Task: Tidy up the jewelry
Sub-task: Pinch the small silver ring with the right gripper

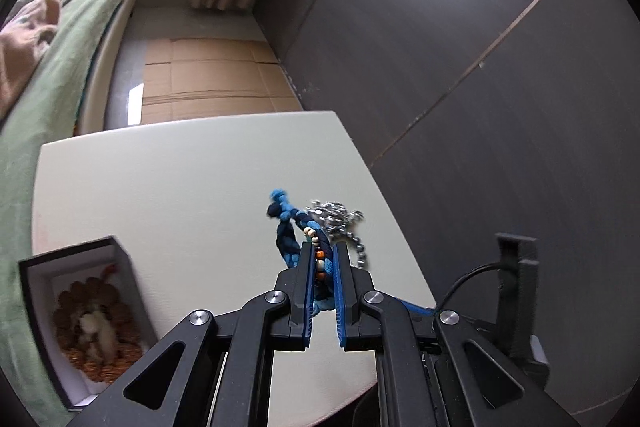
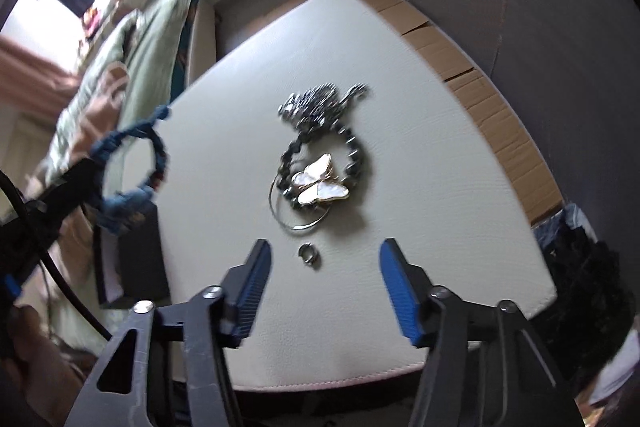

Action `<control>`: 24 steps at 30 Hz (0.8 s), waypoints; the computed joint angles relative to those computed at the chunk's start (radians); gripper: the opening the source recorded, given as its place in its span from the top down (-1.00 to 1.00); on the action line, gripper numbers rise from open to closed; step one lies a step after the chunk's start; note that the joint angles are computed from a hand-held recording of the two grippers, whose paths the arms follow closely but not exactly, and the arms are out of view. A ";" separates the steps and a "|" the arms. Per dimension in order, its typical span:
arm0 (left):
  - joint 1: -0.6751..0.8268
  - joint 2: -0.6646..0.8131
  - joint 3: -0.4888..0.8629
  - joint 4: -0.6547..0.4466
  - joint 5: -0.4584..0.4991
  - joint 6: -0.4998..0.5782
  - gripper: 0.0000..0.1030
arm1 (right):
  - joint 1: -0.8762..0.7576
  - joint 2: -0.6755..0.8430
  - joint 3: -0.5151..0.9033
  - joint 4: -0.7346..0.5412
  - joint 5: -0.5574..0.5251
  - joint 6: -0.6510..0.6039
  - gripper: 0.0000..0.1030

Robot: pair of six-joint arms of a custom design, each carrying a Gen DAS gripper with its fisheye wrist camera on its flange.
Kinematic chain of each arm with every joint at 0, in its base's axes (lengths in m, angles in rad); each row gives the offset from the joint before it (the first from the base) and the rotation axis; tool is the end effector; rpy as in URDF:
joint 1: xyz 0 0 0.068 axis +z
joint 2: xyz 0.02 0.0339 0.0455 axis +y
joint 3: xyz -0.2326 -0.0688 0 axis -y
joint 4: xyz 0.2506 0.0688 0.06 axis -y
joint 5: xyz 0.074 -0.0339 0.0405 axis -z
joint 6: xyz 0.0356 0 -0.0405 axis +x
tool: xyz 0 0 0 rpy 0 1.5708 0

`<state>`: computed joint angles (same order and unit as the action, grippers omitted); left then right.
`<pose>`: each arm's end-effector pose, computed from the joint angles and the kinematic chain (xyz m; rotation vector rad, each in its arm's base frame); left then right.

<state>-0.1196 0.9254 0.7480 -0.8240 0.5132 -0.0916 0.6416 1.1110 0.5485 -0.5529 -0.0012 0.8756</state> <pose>0.1905 -0.0405 0.2257 0.2301 2.5318 -0.7396 0.1674 0.1251 0.1406 0.3239 2.7590 0.4440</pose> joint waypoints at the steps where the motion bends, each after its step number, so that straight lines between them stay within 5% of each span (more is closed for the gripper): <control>1: 0.029 -0.005 0.002 -0.014 0.011 0.017 0.83 | 0.016 0.031 0.016 0.000 0.009 0.007 0.04; 10: 0.208 0.003 0.023 -0.073 0.089 0.130 0.83 | 0.085 0.206 0.117 -0.007 0.045 0.040 0.37; 19: 0.343 0.052 0.054 -0.114 0.170 0.222 0.83 | 0.195 0.361 0.254 -0.099 0.178 0.090 0.41; 24: 0.374 0.072 0.069 -0.128 0.183 0.243 0.83 | 0.255 0.422 0.313 -0.175 0.269 0.106 0.64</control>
<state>0.2541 0.9972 0.8172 -0.9519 0.6962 0.1518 0.8970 1.5329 0.8617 -0.7284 0.2676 0.9820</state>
